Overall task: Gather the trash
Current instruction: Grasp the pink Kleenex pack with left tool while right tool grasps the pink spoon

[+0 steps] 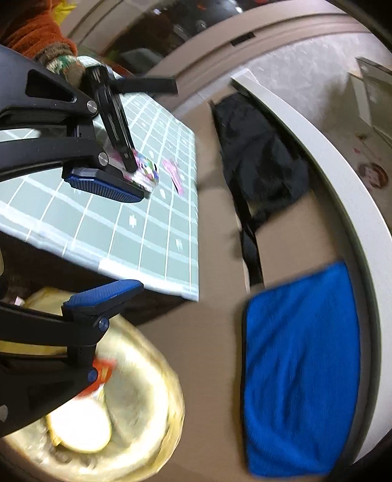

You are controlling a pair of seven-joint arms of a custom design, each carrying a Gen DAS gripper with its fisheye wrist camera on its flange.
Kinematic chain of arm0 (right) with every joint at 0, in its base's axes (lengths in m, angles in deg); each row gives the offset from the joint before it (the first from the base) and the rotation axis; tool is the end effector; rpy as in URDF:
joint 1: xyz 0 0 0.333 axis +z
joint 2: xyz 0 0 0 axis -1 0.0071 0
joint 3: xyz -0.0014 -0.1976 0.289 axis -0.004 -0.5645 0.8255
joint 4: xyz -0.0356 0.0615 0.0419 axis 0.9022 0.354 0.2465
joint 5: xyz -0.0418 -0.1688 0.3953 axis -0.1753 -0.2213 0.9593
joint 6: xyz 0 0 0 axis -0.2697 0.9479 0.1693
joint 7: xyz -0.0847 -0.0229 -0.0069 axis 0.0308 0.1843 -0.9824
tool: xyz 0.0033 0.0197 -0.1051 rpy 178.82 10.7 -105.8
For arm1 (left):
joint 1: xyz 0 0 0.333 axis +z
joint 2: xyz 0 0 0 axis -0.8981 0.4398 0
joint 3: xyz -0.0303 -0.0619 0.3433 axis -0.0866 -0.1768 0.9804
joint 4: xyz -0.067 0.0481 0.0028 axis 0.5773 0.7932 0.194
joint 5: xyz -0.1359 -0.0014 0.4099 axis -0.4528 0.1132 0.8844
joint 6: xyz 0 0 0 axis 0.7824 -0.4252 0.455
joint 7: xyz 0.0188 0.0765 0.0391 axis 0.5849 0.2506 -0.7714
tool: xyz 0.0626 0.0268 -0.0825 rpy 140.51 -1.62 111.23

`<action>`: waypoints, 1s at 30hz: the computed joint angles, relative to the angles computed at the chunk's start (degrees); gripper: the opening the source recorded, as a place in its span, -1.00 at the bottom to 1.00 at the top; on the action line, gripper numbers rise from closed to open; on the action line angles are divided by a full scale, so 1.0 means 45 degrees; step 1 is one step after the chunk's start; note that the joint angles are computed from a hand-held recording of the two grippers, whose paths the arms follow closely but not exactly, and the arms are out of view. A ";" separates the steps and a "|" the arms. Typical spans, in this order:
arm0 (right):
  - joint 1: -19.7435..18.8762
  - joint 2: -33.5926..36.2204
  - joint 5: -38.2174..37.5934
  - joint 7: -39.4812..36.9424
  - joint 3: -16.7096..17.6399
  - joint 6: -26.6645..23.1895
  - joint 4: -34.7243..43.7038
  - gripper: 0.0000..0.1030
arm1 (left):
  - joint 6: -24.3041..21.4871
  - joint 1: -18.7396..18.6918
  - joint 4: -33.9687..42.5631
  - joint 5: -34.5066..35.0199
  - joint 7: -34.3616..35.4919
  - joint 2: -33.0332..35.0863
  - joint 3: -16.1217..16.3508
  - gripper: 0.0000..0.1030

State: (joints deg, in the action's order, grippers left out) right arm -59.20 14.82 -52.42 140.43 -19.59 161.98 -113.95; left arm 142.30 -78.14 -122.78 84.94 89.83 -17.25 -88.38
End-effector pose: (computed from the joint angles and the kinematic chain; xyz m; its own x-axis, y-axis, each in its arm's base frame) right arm 0.4251 0.2802 0.5630 0.4354 -0.8482 -0.3017 -0.6586 -0.0716 -0.7491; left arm 0.4091 -0.1802 0.5075 0.1012 -0.9392 0.3283 -0.7347 -0.2930 -0.6118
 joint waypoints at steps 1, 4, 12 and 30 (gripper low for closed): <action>0.0189 0.0303 0.0049 -0.0151 -0.0036 -0.0119 0.0306 -0.01 | -0.0232 0.0118 -0.0398 0.0028 -0.0031 -0.0693 0.0091 -0.19; 0.1825 0.1650 0.2291 -0.2414 -0.0936 -0.0932 0.1878 -0.01 | -0.0706 0.0603 -0.1358 0.0245 -0.0024 -0.2519 0.0341 -0.19; 0.1837 0.7243 -0.0282 -0.2733 -0.0129 -0.3741 0.8283 -0.01 | -0.1459 0.2070 -0.3267 0.0474 0.0620 -0.6034 0.1630 -0.19; -0.0480 1.0112 -0.0092 -0.2771 0.2188 -0.7031 1.1335 0.00 | -0.0686 0.2565 -0.4772 -0.0991 0.1936 -0.6882 0.2839 -0.18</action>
State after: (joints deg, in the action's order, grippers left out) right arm -61.36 60.33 -52.84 127.96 -9.75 130.34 -62.94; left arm 139.21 -66.59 -144.26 80.48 98.54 -48.22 -75.61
